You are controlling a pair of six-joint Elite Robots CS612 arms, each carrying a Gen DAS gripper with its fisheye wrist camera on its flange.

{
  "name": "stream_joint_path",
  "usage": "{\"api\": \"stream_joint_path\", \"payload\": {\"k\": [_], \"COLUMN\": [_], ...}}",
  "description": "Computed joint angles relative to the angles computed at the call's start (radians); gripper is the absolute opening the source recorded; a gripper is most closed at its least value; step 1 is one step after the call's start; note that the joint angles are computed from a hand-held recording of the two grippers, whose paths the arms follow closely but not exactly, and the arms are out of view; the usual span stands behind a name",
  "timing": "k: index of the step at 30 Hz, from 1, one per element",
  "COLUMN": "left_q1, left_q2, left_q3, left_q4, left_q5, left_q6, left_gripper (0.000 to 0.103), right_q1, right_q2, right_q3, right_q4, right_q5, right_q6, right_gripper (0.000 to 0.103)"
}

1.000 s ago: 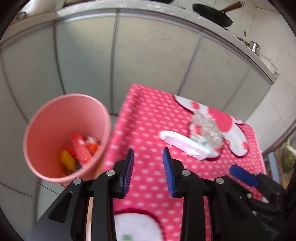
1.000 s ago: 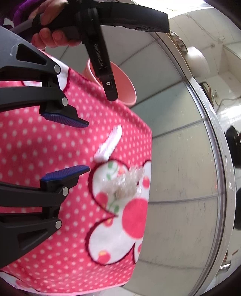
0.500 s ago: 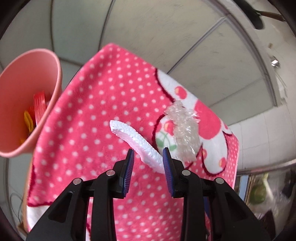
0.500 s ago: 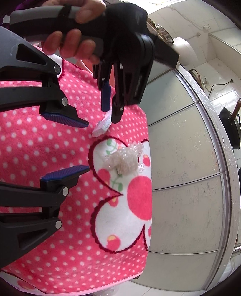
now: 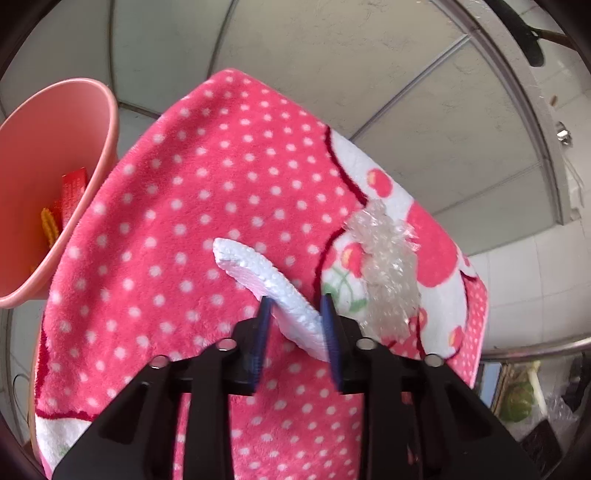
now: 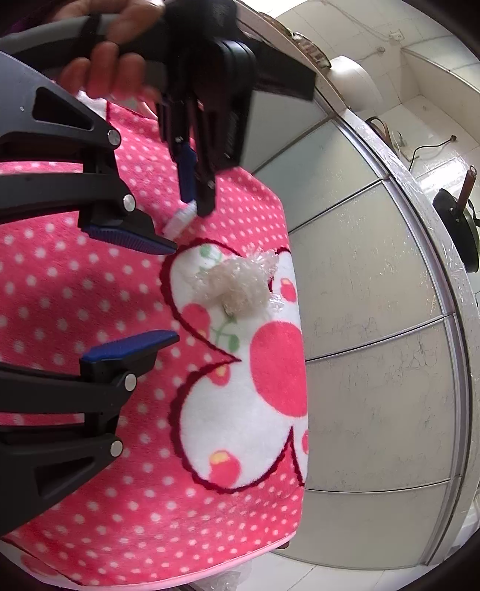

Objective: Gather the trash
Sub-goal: 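Grasp the white foam strip with the left gripper while the right gripper grasps the clear plastic wrap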

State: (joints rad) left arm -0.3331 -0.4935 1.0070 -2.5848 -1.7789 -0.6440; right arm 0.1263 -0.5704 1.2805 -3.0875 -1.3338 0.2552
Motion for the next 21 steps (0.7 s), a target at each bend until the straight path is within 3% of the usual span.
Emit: {"api": "stream_joint_path", "payload": {"k": [8, 17, 21], "left_q1": [0.014, 0.003, -0.007], "left_q2": [-0.038, -0.103, -0.118], "left_q3": [0.082, 0.2, 0.238], "left_q4": [-0.088, -0.24, -0.293], "left_q5": [-0.04, 0.109, 0.178], "left_q6": [0.056, 0.221, 0.283], "left_gripper": [0.012, 0.011, 0.011], "right_q1": [0.015, 0.032, 0.036], "right_q2": [0.034, 0.087, 0.096], "right_q3": [-0.085, -0.195, -0.214], "right_q4": [0.063, 0.156, 0.174], "right_q5": [-0.018, -0.062, -0.077], "right_q6": [-0.054, -0.049, -0.052], "right_gripper": [0.043, 0.042, 0.03]}}
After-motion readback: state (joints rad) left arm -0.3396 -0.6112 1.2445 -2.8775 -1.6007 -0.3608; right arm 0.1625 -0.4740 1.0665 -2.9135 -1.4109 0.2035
